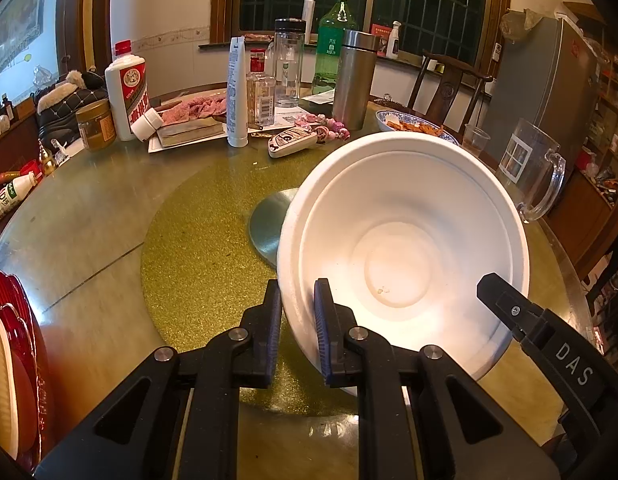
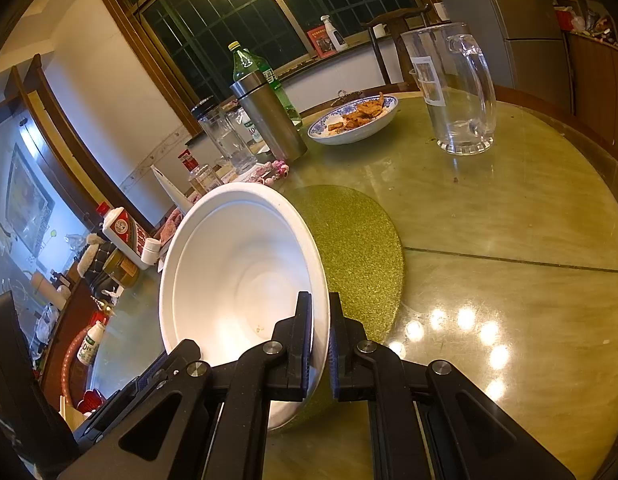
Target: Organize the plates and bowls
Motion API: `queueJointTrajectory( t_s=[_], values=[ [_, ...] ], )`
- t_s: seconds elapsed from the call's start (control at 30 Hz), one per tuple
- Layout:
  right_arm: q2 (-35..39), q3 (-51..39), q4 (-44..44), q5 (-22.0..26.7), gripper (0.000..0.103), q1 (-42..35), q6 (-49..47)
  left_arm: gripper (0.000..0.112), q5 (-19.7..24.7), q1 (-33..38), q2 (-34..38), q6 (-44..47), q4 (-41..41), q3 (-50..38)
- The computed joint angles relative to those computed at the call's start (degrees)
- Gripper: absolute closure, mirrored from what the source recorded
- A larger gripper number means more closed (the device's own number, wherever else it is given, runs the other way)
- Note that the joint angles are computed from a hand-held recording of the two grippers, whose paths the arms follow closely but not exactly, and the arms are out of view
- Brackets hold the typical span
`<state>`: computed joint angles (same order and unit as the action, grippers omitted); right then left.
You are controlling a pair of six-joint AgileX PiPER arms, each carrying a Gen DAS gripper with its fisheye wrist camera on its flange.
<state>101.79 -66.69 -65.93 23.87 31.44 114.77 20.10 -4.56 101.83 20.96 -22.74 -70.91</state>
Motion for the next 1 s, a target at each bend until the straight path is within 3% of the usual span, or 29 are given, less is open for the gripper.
queueJointTrajectory(
  t_s=[0.27,0.4,0.53,0.63,1.0],
  values=[
    [-0.58,0.24,-0.58,-0.23,0.096,-0.08,0.16,0.098,-0.75,-0.46,-0.52,-1.50,1.18,0.05],
    [-1.63,0.79,-2.73,-0.27,0.096,0.04,1.91,0.098,-1.33,-1.51,-1.79,-9.34,8.59,-0.04],
    [-3.60,1.07,-1.49,-2.19,0.096,-0.17,1.30,0.098,-0.70,-0.93,-5.89,-12.27,13.18,1.50],
    [-4.59,-0.32,-0.05,-0.49,0.096,2.40,-1.65,0.098,-0.63,1.52,-9.56,-10.10,12.13,3.06],
    [-3.85,-10.75,7.34,7.58,0.096,15.07,-14.03,0.098,4.79,19.10,-19.96,18.12,-13.06,9.10]
  ],
)
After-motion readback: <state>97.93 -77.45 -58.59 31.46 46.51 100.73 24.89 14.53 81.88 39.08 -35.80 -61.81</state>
